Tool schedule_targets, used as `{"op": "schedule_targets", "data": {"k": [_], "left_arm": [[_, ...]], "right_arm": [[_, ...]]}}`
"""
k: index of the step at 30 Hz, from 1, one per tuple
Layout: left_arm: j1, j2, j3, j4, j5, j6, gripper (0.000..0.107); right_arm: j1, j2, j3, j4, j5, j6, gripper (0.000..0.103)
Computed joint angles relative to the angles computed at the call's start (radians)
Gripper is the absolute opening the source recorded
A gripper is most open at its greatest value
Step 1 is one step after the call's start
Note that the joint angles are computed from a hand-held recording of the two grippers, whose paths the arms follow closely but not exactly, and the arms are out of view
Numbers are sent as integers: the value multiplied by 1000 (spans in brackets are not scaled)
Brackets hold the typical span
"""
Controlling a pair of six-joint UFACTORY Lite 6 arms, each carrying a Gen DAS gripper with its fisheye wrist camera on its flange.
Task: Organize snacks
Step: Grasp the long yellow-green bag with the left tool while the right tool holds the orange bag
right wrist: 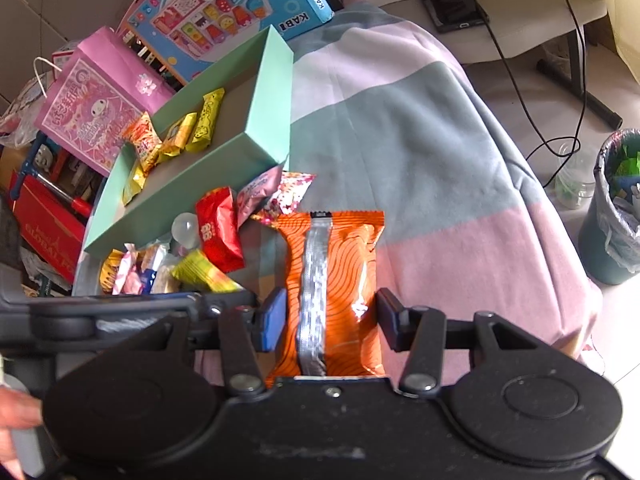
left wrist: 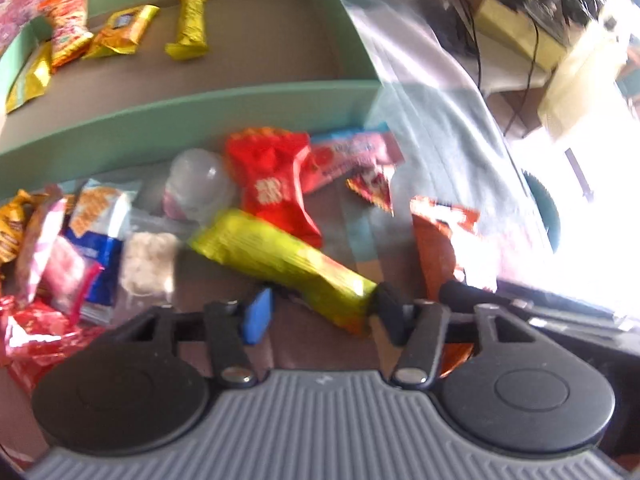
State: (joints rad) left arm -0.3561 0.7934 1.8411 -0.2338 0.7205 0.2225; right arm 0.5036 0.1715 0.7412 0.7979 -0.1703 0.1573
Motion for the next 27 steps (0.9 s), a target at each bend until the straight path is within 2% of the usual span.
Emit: {"op": "schedule_targets", "data": {"k": [3,6,10,14,17,19,22,23,24,25,27], "left_arm": [[-19,-62,-100,33,-73,84,47],[7,-73,-111,34,-64,152,47],[72,-122,-181,11,-86,247,38],[135,-137,-194,-97,-47,297,38],[132,-150,-197,-138,-54,299,43],[129,-150,-189,-153,-44,287,49],[114,-106,-132,-119,-40,202,49],[108,-95,-125,-108,-46,184,47],[104,-93,-133,-91,-60,179,40],[93,-95,-155,-53,-92,162,24],[86,-118,-214,-21,-152,167,24]], "right_arm": [[7,5,9,50,-1,-44,48],[13,10,15,98,-7,-89,48],[27,17,26,204,-12,-201,48],[40,40,64,390,-10,-403,52],[30,54,88,437,1,-448,55],[32,60,97,485,0,-494,56],[31,70,109,554,-4,-574,55],[30,76,116,584,-7,-609,55],[31,83,125,626,-12,-656,55],[37,93,138,689,-23,-724,55],[65,119,173,834,-60,-879,55]]}}
